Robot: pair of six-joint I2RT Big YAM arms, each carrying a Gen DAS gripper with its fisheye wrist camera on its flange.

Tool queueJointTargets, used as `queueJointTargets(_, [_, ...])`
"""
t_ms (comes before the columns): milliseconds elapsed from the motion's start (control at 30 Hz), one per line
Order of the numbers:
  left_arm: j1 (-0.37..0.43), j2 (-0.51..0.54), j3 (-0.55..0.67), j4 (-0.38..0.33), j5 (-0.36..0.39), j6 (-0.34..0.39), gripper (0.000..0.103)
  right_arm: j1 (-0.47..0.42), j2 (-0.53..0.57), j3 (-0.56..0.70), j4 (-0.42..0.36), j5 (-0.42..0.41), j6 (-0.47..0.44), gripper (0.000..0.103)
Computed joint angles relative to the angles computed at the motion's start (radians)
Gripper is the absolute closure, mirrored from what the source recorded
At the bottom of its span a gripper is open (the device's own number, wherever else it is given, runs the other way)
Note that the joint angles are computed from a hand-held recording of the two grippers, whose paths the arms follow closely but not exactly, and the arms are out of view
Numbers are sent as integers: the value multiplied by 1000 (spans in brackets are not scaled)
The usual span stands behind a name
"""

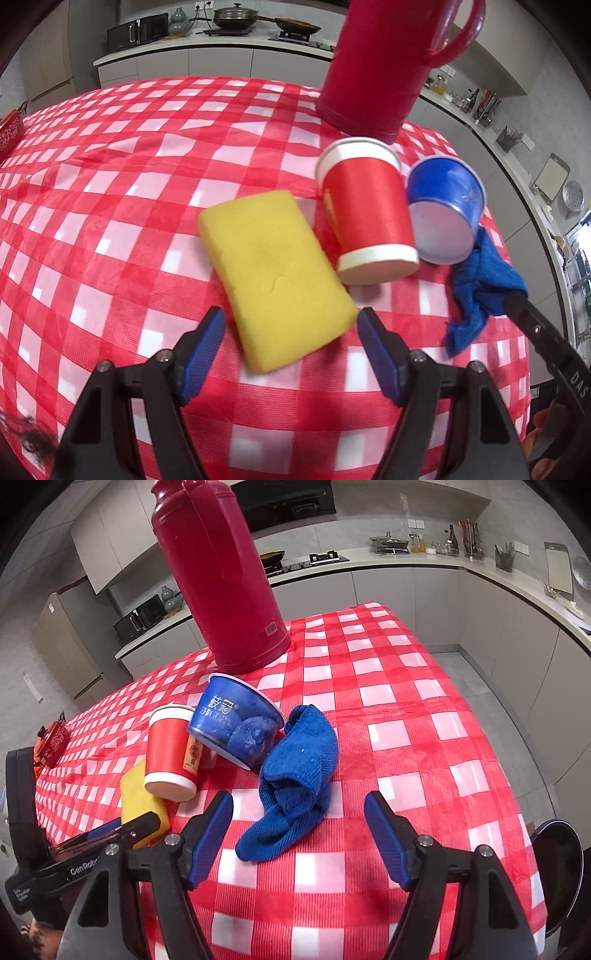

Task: Collect trash
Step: 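Grasp the blue towel with the right tool while the left tool grasps the yellow sponge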

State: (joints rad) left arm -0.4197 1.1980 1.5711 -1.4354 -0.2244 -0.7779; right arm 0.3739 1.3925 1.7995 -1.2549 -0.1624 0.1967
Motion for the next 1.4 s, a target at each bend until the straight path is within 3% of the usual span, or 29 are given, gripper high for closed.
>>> queueJointTargets(300, [46,-62,-39,-36,-8,5,28,6,32,3,18,3,26,28])
queueJointTargets(767, [93,-23,-45,48,4,79,28,2,59,-4,30,22,33,28])
queueJointTargets(867, [94,-25,-50,61,1,95,38,6,63,-4,36,27,27,28])
queueJointTargets(933, [94,-27,-52,66,2,101,41,13,65,-4,41,37,25,32])
queueJointTargets(1000, [91,-28,-52,67,-3,103,45,15,68,-2,40,21,21,46])
queueJointTargets(1067, [87,-33,-55,73,-8,103,49,21,69,0,41,17,17,53])
queueJointTargets(1200, [70,-46,-57,82,-37,105,53,24,62,-5,43,11,0,63])
queueJointTargets(1400, [40,-66,-50,70,-74,77,54,7,21,-37,46,-23,-11,66])
